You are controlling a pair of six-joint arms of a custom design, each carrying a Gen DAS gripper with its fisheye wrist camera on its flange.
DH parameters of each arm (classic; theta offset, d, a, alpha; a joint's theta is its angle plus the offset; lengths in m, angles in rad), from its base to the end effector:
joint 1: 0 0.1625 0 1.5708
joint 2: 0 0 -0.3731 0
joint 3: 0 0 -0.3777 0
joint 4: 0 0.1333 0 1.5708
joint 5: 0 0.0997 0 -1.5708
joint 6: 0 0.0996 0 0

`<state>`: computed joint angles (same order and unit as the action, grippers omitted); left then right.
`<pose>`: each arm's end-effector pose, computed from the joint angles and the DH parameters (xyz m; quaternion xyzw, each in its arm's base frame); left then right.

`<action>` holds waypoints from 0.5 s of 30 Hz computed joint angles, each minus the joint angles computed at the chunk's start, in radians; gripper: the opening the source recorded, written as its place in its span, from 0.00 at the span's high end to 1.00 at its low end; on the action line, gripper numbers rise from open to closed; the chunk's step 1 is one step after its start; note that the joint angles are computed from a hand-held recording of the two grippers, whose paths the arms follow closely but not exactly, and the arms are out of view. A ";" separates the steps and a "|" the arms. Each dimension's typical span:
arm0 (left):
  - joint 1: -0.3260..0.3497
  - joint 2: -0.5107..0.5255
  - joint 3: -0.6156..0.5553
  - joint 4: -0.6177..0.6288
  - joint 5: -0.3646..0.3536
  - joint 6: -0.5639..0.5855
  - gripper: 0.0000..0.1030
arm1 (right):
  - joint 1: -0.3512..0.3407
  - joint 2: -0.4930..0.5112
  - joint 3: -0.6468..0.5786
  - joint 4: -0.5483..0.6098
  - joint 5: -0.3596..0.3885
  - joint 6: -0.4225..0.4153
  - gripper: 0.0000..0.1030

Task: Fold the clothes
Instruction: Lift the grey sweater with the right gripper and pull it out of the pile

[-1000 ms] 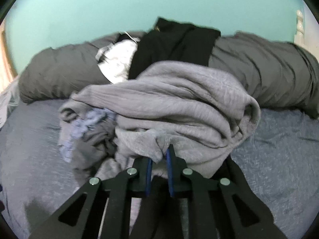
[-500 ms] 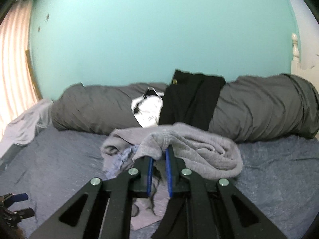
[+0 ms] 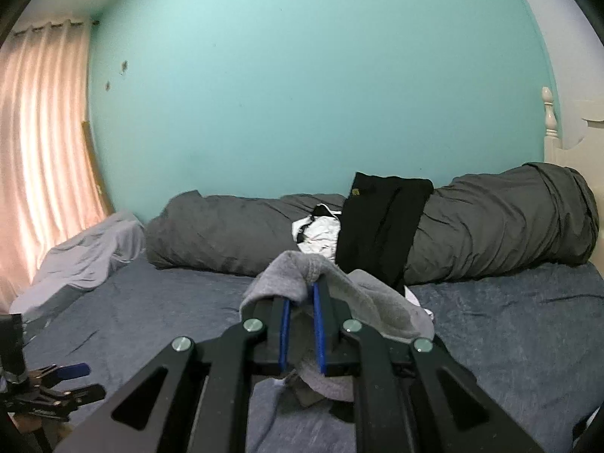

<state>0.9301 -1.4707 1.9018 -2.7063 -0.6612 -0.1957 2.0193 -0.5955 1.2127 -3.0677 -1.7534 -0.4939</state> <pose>-0.1266 -0.5243 0.3939 0.0383 0.8559 -0.4506 0.2509 0.4316 -0.6312 0.1676 0.3744 -0.8205 0.4220 0.0921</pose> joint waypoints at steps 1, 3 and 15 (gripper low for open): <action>-0.005 -0.012 0.018 -0.004 0.004 0.000 0.00 | 0.003 -0.025 0.049 -0.026 0.010 -0.004 0.90; -0.017 -0.045 0.069 -0.022 0.008 -0.002 0.00 | 0.007 -0.064 0.126 -0.064 0.025 -0.005 0.90; -0.239 -0.427 0.358 0.282 0.139 -0.287 0.00 | 0.079 -0.308 0.583 -0.293 -0.002 0.028 0.90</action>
<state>0.6915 -1.8982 2.2596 -2.4240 -0.5219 -0.4829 2.0981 -0.9033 1.7960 -3.3602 -1.7554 -0.4663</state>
